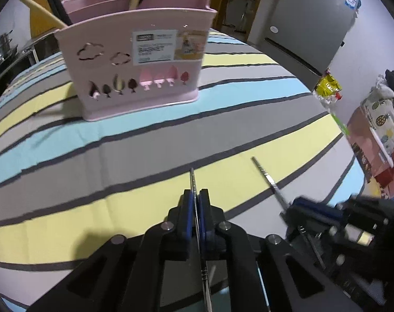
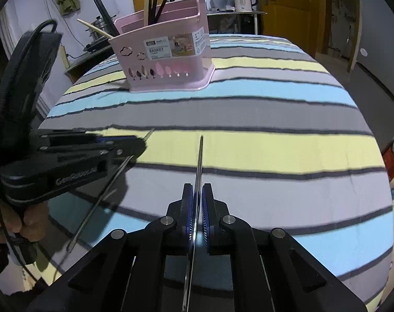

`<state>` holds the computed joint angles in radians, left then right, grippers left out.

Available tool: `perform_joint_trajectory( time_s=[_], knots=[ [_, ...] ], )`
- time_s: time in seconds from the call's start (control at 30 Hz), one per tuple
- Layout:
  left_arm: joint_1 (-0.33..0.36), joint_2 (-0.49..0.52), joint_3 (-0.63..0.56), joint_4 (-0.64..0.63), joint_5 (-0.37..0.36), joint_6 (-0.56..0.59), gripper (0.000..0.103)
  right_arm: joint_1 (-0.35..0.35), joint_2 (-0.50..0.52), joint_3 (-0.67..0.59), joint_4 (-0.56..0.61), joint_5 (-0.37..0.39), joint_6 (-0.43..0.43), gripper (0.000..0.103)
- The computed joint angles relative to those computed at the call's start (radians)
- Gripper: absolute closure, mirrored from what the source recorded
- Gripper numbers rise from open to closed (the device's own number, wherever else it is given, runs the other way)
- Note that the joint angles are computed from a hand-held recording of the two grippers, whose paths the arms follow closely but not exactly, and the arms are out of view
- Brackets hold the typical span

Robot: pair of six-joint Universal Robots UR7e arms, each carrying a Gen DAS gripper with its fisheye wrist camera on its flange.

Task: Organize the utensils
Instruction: 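Close the left tool on a metal chopstick while the right tool grasps another, then lift the left tool's metal chopstick toward the basket while the right tool carries its own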

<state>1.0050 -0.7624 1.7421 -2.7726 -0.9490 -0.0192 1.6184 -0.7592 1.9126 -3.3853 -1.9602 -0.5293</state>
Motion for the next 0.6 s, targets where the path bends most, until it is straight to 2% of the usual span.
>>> perform_joint_trajectory(
  time_s=[0.3, 0.47, 0.6],
  knots=[
    [0.017, -0.008, -0.034, 0.074, -0.016, -0.007, 0.097, 0.012, 0.054, -0.123, 0.110, -0.034, -0.011, 0.094],
    [0.019, 0.001, -0.060, 0.110, -0.019, -0.018, 0.096, 0.009, 0.061, -0.170, 0.182, -0.025, 0.030, 0.094],
    [0.015, 0.007, -0.065, 0.115, -0.007, -0.004, 0.096, 0.013, 0.064, -0.183, 0.199, -0.033, 0.023, 0.098]
  ],
)
